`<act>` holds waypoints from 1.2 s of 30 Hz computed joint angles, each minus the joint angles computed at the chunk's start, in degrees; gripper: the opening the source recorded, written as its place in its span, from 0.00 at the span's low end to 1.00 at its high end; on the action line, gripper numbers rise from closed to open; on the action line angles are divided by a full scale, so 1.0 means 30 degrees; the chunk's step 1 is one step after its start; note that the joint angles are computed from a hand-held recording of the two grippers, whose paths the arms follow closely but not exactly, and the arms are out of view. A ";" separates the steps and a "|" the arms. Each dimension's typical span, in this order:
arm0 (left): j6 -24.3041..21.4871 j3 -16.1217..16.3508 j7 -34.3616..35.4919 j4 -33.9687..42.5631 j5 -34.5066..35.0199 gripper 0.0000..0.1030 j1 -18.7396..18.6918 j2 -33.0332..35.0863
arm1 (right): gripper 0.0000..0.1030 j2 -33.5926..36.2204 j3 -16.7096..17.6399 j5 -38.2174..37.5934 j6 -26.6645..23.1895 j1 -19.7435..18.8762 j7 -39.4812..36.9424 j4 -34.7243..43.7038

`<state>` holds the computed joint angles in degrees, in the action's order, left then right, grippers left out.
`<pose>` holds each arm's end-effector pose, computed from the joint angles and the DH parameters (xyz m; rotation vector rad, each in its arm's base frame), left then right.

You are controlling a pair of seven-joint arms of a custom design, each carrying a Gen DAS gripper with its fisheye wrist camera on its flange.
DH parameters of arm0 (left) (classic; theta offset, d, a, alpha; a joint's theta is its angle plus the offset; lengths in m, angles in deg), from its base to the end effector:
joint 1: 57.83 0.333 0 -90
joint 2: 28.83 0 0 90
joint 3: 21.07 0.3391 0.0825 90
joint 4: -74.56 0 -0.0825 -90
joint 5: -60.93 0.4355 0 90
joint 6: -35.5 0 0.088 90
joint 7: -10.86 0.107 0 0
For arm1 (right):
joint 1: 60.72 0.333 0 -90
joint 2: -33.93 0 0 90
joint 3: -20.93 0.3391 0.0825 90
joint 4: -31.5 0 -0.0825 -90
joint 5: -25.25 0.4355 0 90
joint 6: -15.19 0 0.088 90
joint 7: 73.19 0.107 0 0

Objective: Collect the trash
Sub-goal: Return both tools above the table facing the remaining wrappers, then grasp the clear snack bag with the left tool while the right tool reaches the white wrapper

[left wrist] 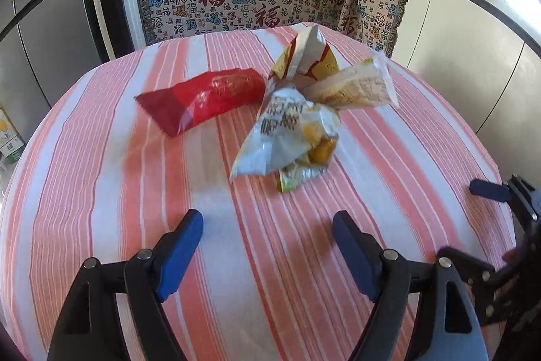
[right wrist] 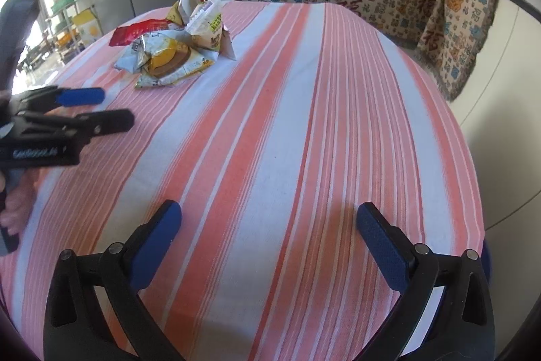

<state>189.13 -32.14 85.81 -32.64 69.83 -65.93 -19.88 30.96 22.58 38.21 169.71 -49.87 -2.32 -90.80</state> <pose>0.6579 -0.2266 0.5076 -1.7103 2.0395 -0.7476 0.6050 0.1267 0.4970 -2.1348 1.4479 -0.4709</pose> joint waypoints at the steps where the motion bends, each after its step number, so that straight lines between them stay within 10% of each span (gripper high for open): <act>1: -0.0043 -0.0081 0.0464 0.0689 -0.0376 0.79 0.0118 0.0548 | 0.99 -0.0006 -0.0007 0.0015 0.0006 0.0002 -0.0020 -0.0011; 6: -0.0230 -0.0264 0.1602 0.2481 -0.0688 0.77 0.0260 0.1962 | 0.99 0.0032 -0.0030 0.0110 -0.0006 0.0001 -0.0103 0.0018; 8: 0.0652 -0.0650 0.2523 0.2155 -0.1615 0.62 0.0639 0.1825 | 0.99 -0.0022 -0.0033 0.0189 0.0008 0.0006 -0.0157 -0.0052; 17: 0.1563 0.0086 0.1055 -0.3573 -0.1270 0.46 0.0553 -0.3170 | 0.99 0.0021 -0.0042 0.0355 0.0007 0.0001 -0.0313 -0.0014; 21: 0.1034 0.0654 0.0422 -0.5876 -0.1200 0.52 0.0403 -0.5367 | 0.99 0.0007 -0.0046 0.0375 0.0022 -0.0004 -0.0348 -0.0039; 24: 0.1136 0.1185 0.1361 -0.6686 -0.2492 0.74 0.0061 -0.5946 | 0.99 0.0001 -0.0043 0.0350 0.0049 -0.0010 -0.0335 -0.0059; 36: 0.0421 0.0676 -0.0420 -0.5537 0.0461 0.87 0.0446 -0.4651 | 0.99 -0.0040 -0.0052 0.0377 0.0127 -0.0018 -0.0401 -0.0147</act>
<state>190.39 -30.12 84.55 -49.25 71.22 -64.59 -33.84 30.84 22.43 39.34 170.09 -49.93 -3.53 -91.24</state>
